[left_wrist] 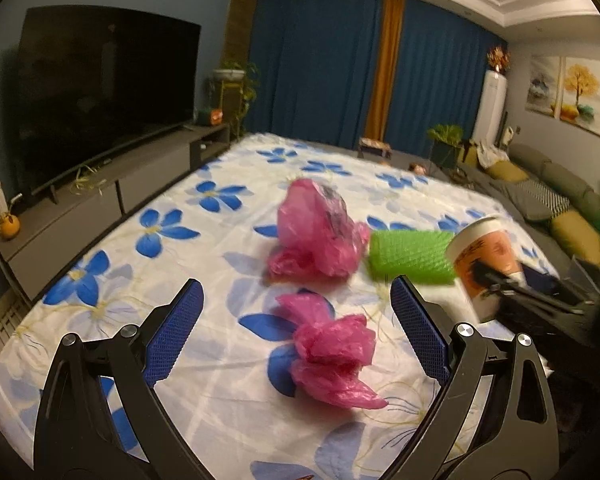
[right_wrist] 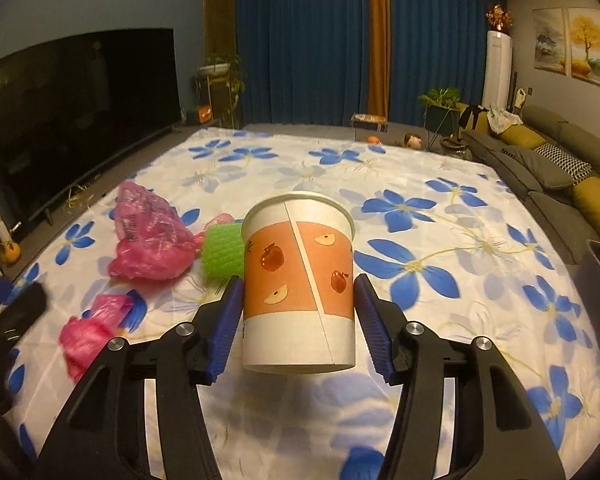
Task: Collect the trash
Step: 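Grasp the orange-white paper cup with the right gripper while the left grasps a pink plastic bag, then carry the pink bag and orange-white cup in both grippers over the grey bin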
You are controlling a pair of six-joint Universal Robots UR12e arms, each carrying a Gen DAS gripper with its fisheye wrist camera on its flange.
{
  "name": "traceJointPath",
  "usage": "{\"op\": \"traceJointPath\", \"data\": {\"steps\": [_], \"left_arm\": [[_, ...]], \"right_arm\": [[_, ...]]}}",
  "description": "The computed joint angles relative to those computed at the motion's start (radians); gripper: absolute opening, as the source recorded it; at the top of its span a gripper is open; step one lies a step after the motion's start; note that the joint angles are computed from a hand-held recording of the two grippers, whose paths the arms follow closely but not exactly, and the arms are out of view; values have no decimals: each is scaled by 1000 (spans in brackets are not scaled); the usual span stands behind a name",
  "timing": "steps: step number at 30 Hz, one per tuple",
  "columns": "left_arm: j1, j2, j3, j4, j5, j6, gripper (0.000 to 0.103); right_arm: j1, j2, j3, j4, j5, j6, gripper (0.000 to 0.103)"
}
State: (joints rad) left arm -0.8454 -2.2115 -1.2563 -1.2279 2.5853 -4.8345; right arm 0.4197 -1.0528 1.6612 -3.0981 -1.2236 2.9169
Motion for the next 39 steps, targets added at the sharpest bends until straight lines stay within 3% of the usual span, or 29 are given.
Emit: {"op": "traceJointPath", "data": {"steps": [7,10,13,18,24,39], "left_arm": [[24,-4,-20,96,-131,98,67],[28,-6,-19,109,-147,122,58],[31,-9,-18,130,-165,160,41],[30,-12,-16,153,-164,189,27],[25,-15,-16,175,-148,201,21],[2,-23,30,178,-57,226,21]], "right_arm": [[-27,-32,46,-48,33,22,56],[-34,-38,52,-55,40,32,56],[-39,-43,60,-62,51,38,56],[-44,-53,78,-78,62,37,56],[-49,-63,94,-92,69,36,56],[-70,-90,127,-141,84,53,56]]}}
